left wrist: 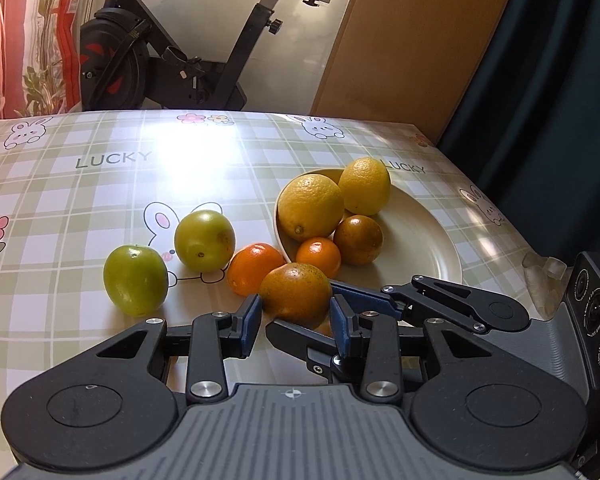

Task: Organize fruits
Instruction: 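Carry the dark orange with the left gripper onto the plate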

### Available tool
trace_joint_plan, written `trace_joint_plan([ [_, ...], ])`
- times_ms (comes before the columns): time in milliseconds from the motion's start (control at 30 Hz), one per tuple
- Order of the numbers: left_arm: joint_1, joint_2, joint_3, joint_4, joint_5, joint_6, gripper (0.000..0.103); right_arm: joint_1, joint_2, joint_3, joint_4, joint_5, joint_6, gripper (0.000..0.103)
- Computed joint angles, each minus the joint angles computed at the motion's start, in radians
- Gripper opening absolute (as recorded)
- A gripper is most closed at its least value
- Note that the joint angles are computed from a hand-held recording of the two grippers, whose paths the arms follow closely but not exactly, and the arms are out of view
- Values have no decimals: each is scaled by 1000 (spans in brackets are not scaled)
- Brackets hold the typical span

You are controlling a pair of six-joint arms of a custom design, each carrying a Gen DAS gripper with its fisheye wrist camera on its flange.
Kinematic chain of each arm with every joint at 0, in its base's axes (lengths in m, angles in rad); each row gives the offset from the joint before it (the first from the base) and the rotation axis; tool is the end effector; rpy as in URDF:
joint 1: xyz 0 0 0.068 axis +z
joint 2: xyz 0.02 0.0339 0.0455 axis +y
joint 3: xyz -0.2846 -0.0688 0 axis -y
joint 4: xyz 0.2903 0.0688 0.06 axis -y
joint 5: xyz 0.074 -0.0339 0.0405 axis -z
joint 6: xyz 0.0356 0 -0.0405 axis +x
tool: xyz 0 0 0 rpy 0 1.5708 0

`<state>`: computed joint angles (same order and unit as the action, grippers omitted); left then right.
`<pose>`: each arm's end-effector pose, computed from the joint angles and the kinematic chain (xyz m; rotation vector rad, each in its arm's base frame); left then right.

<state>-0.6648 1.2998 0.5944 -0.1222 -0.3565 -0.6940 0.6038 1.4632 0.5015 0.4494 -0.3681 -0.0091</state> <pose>0.2252 -0.1607 0.1661 -0.1984 2.3369 -0.2450 0.2382 0.1798 0.1401 -0.8592 1.9507 0.7403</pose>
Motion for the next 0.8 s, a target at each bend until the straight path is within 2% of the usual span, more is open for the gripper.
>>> trace_joint_plan([
  [500, -21, 156, 146, 4, 36, 38, 41, -118, -83, -68, 21, -30, 62, 45],
  [800, -22, 234, 198, 7, 56, 36, 42, -172, -105, -55, -58, -17, 69, 46],
])
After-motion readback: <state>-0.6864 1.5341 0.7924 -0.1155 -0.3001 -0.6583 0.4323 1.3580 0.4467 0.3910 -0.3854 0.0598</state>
